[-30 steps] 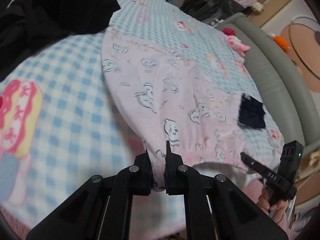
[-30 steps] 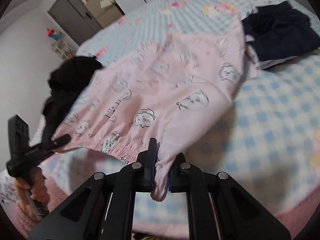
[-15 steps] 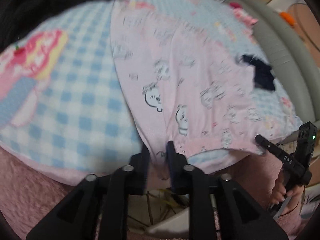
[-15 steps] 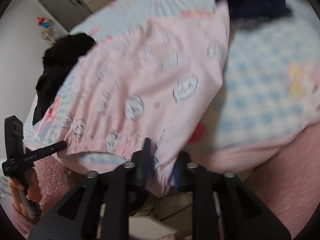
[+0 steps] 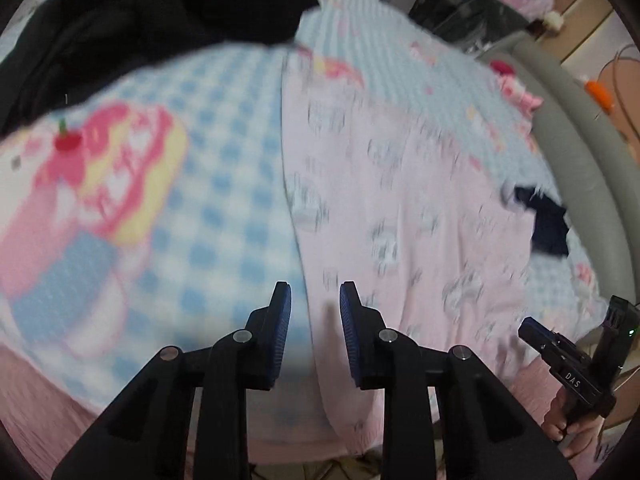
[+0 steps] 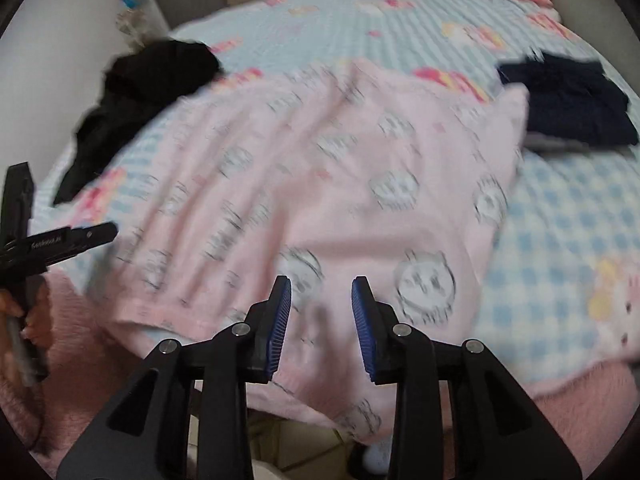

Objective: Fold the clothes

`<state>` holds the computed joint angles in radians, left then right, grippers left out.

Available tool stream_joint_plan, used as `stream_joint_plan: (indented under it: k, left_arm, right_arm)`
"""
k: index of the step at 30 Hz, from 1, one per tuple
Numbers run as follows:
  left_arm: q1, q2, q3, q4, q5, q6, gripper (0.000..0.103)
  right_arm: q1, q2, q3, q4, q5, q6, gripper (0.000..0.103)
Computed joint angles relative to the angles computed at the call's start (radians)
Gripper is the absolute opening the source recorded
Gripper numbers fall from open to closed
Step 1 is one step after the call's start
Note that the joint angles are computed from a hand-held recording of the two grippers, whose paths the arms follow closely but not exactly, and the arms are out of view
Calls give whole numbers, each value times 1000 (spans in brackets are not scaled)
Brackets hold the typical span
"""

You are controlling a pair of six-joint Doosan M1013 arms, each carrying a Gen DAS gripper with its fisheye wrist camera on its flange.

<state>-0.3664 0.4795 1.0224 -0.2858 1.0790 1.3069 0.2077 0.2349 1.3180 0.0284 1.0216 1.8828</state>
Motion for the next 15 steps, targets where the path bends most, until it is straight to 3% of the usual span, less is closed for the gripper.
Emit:
stream_joint_plan:
  k: [4, 7, 9, 12, 15]
  left_arm:
    - [24, 133, -205, 13, 43, 37, 29]
    - [43, 269, -410, 20, 91, 32, 39]
    - [50, 356, -544, 3, 122, 9, 40]
    - [64, 460, -714, -57, 187, 9, 54]
    - [67, 492, -747, -86, 184, 39, 57]
  right_arm:
    - [-16, 96, -157, -43, 35, -86, 40]
    - [-29, 207, -326, -73, 51, -97, 47]
    - [-33, 295, -452, -88, 71, -126, 49]
    - [-26, 475, -715, -114, 204, -185, 50]
    - [-31, 625, -941, -149, 371, -214, 54]
